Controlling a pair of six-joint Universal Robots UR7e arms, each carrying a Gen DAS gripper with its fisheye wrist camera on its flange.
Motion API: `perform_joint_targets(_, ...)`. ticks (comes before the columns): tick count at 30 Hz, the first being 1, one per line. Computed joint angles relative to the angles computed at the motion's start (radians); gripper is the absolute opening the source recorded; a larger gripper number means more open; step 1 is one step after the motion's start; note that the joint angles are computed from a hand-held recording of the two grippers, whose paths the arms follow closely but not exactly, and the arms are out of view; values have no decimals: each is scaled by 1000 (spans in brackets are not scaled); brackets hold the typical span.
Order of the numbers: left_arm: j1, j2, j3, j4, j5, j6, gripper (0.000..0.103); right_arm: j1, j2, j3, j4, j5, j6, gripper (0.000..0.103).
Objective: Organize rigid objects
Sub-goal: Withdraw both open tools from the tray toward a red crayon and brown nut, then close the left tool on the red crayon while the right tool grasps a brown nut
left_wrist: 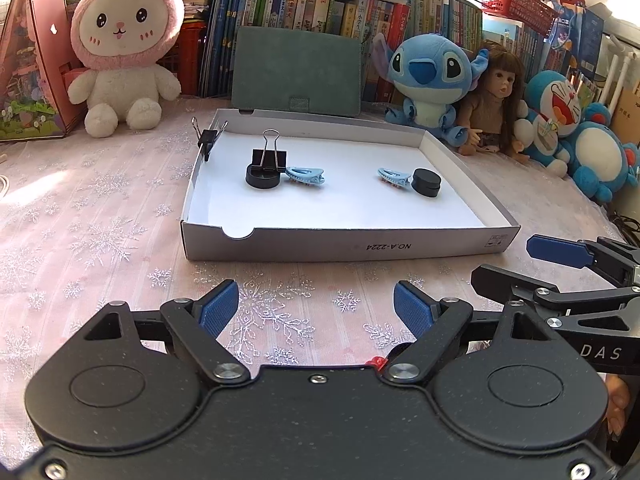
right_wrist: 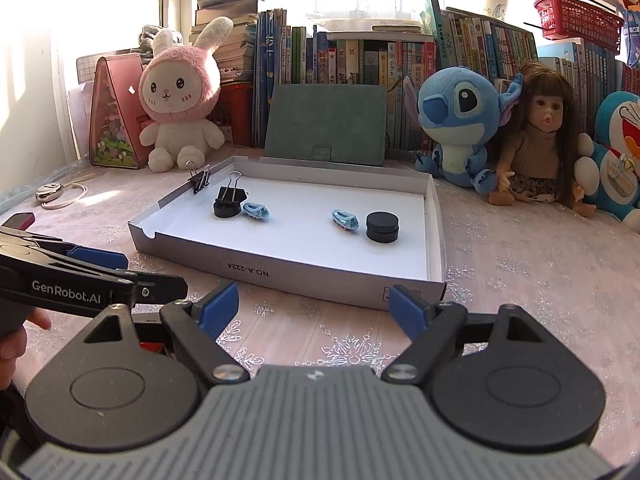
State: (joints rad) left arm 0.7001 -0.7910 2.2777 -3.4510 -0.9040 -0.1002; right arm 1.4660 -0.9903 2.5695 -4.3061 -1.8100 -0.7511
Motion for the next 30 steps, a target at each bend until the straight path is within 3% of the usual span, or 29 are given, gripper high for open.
perform_joint_targets(20,-71,6,132,-95,55,-23,84,-32,139,91,-255,8,-60,90)
perform_joint_targets(30,-84,19,161,-125,112,-15,84,-58,162,112,-277,18,-41,90)
